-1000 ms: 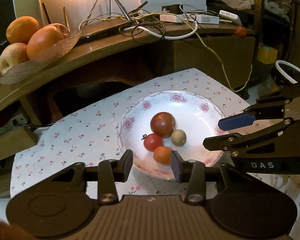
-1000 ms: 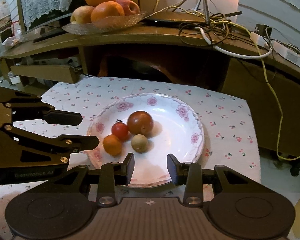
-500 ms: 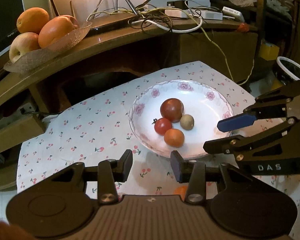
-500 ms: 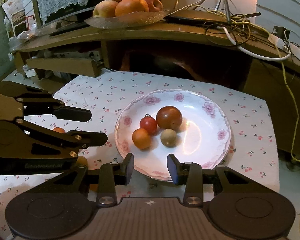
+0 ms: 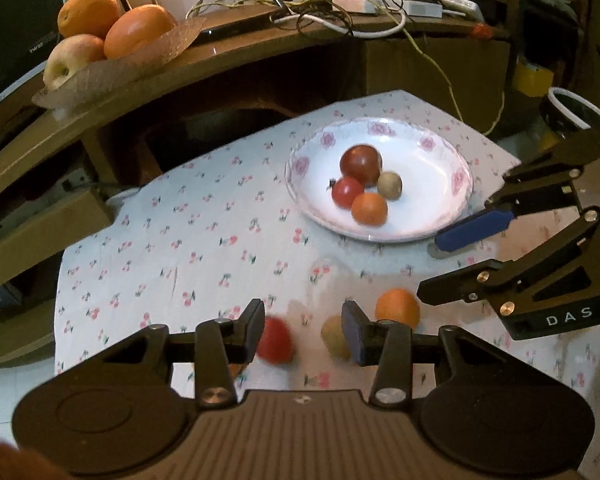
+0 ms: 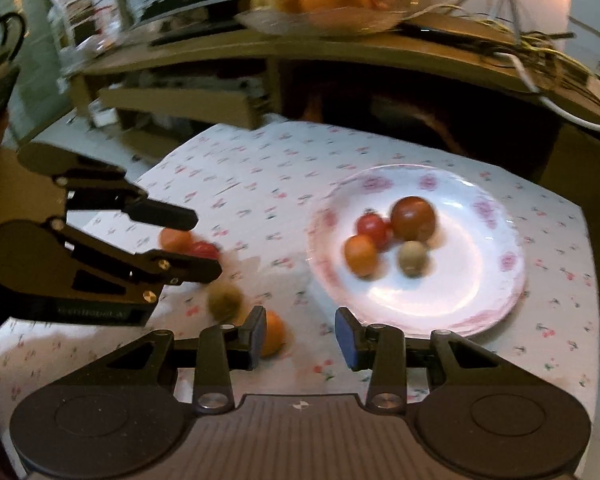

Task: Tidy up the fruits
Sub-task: 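Withdraw both tools from the plate toward the remaining oranges, then grasp an orange with the left tool while the right tool grasps another orange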

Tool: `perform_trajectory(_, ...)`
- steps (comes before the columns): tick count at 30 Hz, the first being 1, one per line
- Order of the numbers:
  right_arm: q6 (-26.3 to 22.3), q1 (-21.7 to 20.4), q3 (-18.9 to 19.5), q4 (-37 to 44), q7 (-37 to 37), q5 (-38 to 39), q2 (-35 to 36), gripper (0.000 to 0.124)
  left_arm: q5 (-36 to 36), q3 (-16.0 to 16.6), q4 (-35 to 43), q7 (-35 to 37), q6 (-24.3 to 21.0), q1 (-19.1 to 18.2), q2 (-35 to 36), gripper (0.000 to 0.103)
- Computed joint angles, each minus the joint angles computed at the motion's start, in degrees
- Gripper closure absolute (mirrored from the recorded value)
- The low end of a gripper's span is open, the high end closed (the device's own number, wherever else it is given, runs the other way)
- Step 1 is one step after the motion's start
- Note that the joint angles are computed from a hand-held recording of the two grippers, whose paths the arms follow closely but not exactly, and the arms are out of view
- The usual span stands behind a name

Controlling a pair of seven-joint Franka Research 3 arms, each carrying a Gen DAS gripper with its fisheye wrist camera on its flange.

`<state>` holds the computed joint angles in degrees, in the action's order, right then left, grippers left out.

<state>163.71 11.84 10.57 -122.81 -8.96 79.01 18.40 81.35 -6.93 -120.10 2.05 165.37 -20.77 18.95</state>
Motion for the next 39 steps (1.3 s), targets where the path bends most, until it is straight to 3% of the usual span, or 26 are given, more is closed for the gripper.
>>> perform_trajectory(8, -2.2, 0.5, 0.3, -0.8, 0.6, -5.0, 0.3, 0.081, 0.0, 0.1, -3.4, 1.7, 1.1, 1.2, -1.4, 0.054)
perform_trajectory(15, -1.7, 0.3, 0.9, -0.3, 3.1, -8.6, 1.8, 0.081, 4.4, 0.5, -5.1, -2.0, -0.1, 2.7, -3.0, 0.054)
perform_trajectory(24, -0.1, -0.5, 2.5, 0.5, 4.2, -11.1, 3.4, 0.079, 3.8, 0.6, -2.7, 0.1, 0.2, 4.1, 1.3, 0.051)
perform_trajectory(33, 1.6, -1.6, 3.8, 1.5, 5.5, -13.0, 5.2, 0.080, 7.4, 1.6, -0.8, -5.0, 1.2, 4.1, 3.2, 0.051)
perform_trajectory(39, 2.5, -1.8, 4.4, 1.5, 6.8, -14.1, 5.4, 0.090, 7.0, 0.9, -1.7, -4.1, 0.3, 4.0, 2.6, 0.061)
